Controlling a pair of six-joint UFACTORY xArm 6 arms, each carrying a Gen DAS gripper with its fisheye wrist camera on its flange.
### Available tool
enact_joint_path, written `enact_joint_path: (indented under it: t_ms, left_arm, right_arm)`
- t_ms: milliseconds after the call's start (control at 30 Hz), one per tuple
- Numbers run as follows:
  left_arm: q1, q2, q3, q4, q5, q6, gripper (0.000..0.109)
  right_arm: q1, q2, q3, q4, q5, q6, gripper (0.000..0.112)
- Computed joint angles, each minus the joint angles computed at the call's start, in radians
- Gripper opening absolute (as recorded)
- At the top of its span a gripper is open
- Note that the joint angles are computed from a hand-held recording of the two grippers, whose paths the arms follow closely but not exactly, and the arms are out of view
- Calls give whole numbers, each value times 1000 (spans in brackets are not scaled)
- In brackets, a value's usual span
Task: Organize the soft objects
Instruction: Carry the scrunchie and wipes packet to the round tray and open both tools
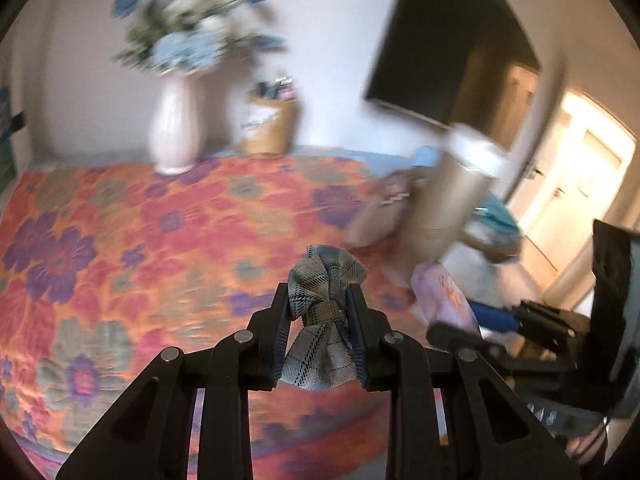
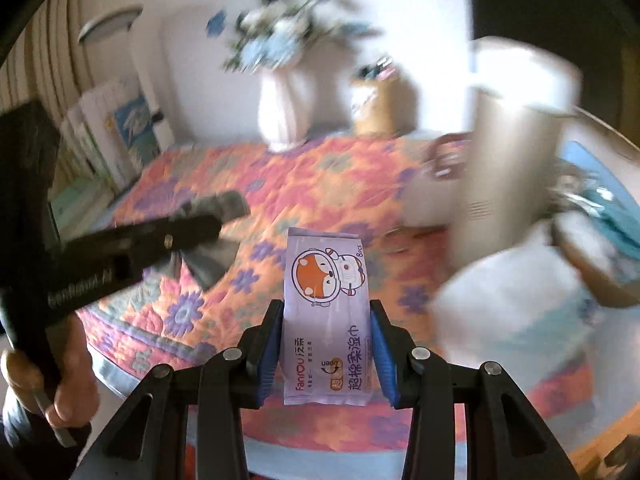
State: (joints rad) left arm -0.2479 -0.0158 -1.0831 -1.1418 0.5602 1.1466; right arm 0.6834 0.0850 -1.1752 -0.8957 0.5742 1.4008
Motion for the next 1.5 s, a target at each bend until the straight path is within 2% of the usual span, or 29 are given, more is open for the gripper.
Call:
enact_joint_path:
  t_ms: [100,233,367,467,700,833,900,967,1033,1133,1200,1233,1267,1300,1333,1367,1433,1500]
  left_arm:
    - [-44,-54,26,-4,27,31,24]
    - [-107,-105,54,-10,56,67,24]
    - [-180,-125,56,-3,53,74,24]
    - [-240,-111,24,11,45,55,24]
    - [-380,16,-158,97,-7,-29,24]
    - [-452,124,-280,195,-105,-189,24]
    - [-482,177,-333,282,-160,-294,24]
    - [-496,238,-401,373,-173,-401,24]
    - [-503,301,-468,478,-185,-520,24]
    - [-507,401,-586,598,-181,-663,24]
    - [-519,454,-626,659,-262,-708,24]
    - [-523,483,-651,731,-282,-752,26]
    - [-520,505,-679,761,-268,-770,26]
    - [-520,545,-738,778,-231,-790,33]
    - [-520,559,-756,788,-223,-810,44]
    - [-520,569,-763,808,-229,-842,49]
    - [-523,577,-756,811,-268,-853,75]
    - [-527,572,-739,752,-290,-786,75]
  right_arm:
    - [0,-140,109,-80,38,110,40]
    - [15,-292,219,-160,122,178,40]
    - [15,-413,311,-172,195,211,40]
    - [5,-500,367,-169,260,218,40]
    - [-97,-691,465,-181,322,196,40]
    - [-256,-738,485,-133,237,117,40]
    - [-390,-727,487,-56,110,59,40]
    - [-522,-685,477,40,-14,-12,40]
    - [-619,-617,450,166,-98,-115,40]
    - [-684,-532,406,289,-155,-220,40]
    - [-717,-471,374,387,-204,-296,40]
    - [-730,-443,354,422,-212,-325,40]
    - [-741,-410,332,476,-222,-370,43]
    - [-749,-386,318,530,-234,-413,52]
    - [-755,-359,303,614,-249,-483,62]
    - [-758,-341,298,688,-277,-547,73]
    - [-764,-338,318,774,-332,-621,74]
    - [-767,-347,335,811,-356,-660,74]
